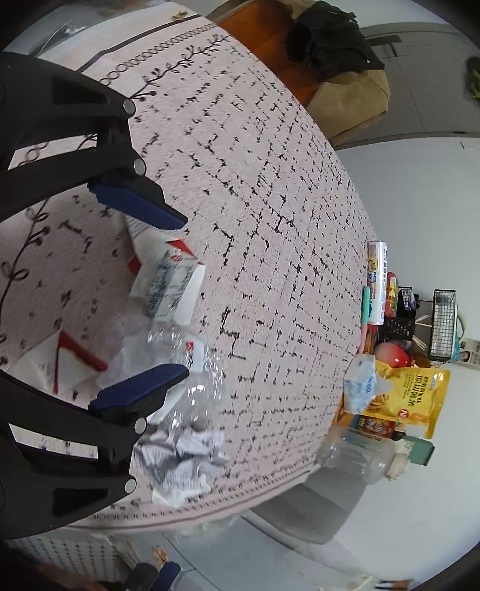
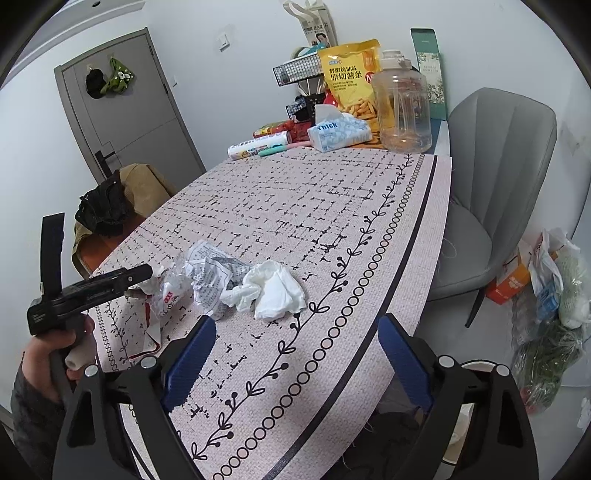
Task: Collect trash
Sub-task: 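Grasp the blister pack with the left gripper while the right grasps the crumpled tissue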
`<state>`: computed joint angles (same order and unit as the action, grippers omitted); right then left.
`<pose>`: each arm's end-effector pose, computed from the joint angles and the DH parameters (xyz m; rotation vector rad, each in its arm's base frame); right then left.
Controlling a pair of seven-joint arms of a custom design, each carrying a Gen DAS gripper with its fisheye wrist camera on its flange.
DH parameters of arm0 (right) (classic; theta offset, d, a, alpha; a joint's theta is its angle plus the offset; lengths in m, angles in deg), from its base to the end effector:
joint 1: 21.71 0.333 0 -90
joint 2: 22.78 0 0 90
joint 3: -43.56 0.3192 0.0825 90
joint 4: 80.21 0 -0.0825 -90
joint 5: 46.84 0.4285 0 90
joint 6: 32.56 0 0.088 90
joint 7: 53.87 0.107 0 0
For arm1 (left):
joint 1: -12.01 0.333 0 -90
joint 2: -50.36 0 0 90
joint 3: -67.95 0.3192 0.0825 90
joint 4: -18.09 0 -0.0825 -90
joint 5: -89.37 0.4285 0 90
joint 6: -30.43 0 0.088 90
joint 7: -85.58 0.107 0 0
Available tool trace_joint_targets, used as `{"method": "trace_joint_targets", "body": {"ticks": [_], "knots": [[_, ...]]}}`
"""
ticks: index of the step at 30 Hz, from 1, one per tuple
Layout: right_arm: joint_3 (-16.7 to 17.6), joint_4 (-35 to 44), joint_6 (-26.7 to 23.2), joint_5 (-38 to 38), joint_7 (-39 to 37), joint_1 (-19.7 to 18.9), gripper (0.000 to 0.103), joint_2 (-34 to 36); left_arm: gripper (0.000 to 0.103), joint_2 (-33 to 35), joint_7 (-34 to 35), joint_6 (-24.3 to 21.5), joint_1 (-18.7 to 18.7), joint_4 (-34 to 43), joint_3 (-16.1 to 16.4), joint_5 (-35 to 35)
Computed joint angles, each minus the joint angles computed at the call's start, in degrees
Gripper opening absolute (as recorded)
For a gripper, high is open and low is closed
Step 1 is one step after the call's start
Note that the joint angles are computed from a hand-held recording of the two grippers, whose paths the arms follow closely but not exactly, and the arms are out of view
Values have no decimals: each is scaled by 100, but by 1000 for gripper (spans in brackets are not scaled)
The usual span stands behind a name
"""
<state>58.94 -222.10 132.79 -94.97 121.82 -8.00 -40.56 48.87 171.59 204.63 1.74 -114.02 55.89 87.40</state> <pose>0.4231 0.2881 0.4425 -1.4769 1.8479 -0.5150 0.5472 -0.2224 0.4207 -1.5592 2.0911 -0.8931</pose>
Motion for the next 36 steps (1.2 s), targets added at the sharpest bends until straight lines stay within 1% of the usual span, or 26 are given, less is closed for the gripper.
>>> {"method": "trace_joint_targets", "body": {"ticks": [1,3,5,6,7,10,11,12,13,14,15,16,18,21,23,24,25,26,27,28,29,30,32,36], "knots": [[-30,16,15,45,-59,26,87,40,69,40,-14,-38,10,44,6,39],[-68,79,48,110,-171,67,87,156,67,141,-104,-136,20,139,24,207],[-121,168,114,179,-303,111,86,313,52,188,1,-200,4,191,42,114],[-142,213,127,207,-354,130,85,382,38,196,89,-245,-5,214,45,4],[-163,258,140,233,-401,150,84,451,38,182,192,-279,-10,211,48,-146],[-281,438,221,404,-630,242,80,717,38,56,8,-122,5,86,71,11],[-313,509,246,433,-682,259,79,814,37,-27,150,-84,-5,24,76,-187],[-347,585,249,470,-741,282,78,912,14,-99,290,-102,-16,-12,86,-378],[-384,634,255,511,-792,310,77,977,11,-151,184,-158,30,-28,71,-287],[-431,715,271,585,-873,342,76,1091,11,-219,95,-142,70,-74,59,-227],[-462,768,268,611,-901,368,73,1159,11,-286,128,-106,73,-122,64,-300],[-500,822,267,652,-943,394,73,1230,8,-370,235,-85,56,-177,88,-440],[-578,922,272,761,-1033,451,70,1373,6,-492,359,-85,62,-248,98,-564],[-691,1047,339,948,-1163,527,66,1568,6,-582,756,-78,-58,-290,210,-1084],[-749,1140,316,1077,-1300,577,59,1697,7,-581,678,-41,34,-286,150,-1081],[-777,1159,335,1266,-1471,606,49,1749,13,-563,739,-114,22,-248,167,-1155],[-801,1166,374,1493,-1662,630,33,1796,26,-525,830,-155,-5,-201,182,-1242],[-831,1183,342,1356,-1543,646,17,1803,36,-483,876,-159,-8,-161,173,-1275],[-840,1152,391,1621,-1807,663,11,1801,51,-427,785,-109,48,-126,115,-1151],[-851,1099,500,1854,-2007,675,7,1787,57,-346,678,-33,107,-78,63,-988],[-865,1088,515,1752,-1912,681,5,1768,58,-270,628,-46,131,-11,50,-912],[-872,1057,509,1549,-1747,682,4,1714,58,-162,580,-135,147,104,55,-871],[-870,990,539,1380,-1600,664,3,1624,58,54,424,-290,166,335,90,-849],[-813,828,548,1030,-1276,546,3,1407,59,486,-179,-473,144,805,215,-234]]}}
